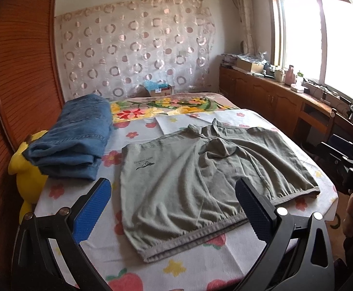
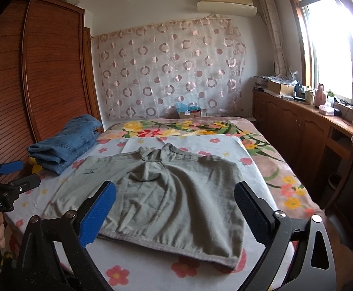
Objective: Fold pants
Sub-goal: 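Move the right gripper down to the pants edge and grasp it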
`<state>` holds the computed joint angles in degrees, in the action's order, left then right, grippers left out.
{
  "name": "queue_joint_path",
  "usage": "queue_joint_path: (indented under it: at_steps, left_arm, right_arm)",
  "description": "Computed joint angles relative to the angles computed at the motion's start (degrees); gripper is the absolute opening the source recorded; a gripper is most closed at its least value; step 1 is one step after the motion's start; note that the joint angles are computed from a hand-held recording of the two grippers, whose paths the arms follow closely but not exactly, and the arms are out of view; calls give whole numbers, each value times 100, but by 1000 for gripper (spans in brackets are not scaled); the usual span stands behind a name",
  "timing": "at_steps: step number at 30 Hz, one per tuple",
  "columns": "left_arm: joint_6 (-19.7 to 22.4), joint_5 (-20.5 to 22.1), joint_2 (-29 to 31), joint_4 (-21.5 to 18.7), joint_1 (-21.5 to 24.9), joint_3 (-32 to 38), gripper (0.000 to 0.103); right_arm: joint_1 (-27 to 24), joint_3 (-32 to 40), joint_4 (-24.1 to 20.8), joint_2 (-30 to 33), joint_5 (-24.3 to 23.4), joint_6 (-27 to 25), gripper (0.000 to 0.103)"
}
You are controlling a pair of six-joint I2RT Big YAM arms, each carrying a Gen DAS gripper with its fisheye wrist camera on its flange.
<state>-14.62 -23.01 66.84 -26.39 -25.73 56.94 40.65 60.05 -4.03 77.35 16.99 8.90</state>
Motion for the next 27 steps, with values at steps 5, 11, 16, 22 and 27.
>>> queue_joint_path:
  at_steps: [5, 11, 16, 22, 27]
  left_arm:
    - [167, 248, 287, 52, 80, 256, 103]
    - [409, 563, 735, 101, 127, 602, 103]
    - [510, 819, 1021, 28, 165, 855, 103]
    - [679, 1025, 1356, -172, 240, 1193, 103]
    - [707, 1203, 1668, -329, 328, 1512, 103]
  right_arm:
    - [-53, 138, -138, 83, 1, -49, 90]
    - [-203, 385, -421, 246, -147, -135, 77]
    - [-261, 587, -667, 324, -89, -131, 71]
    - [-343, 737, -833, 390, -124, -41, 69]
    - [-434, 929, -991, 560, -188, -2, 67]
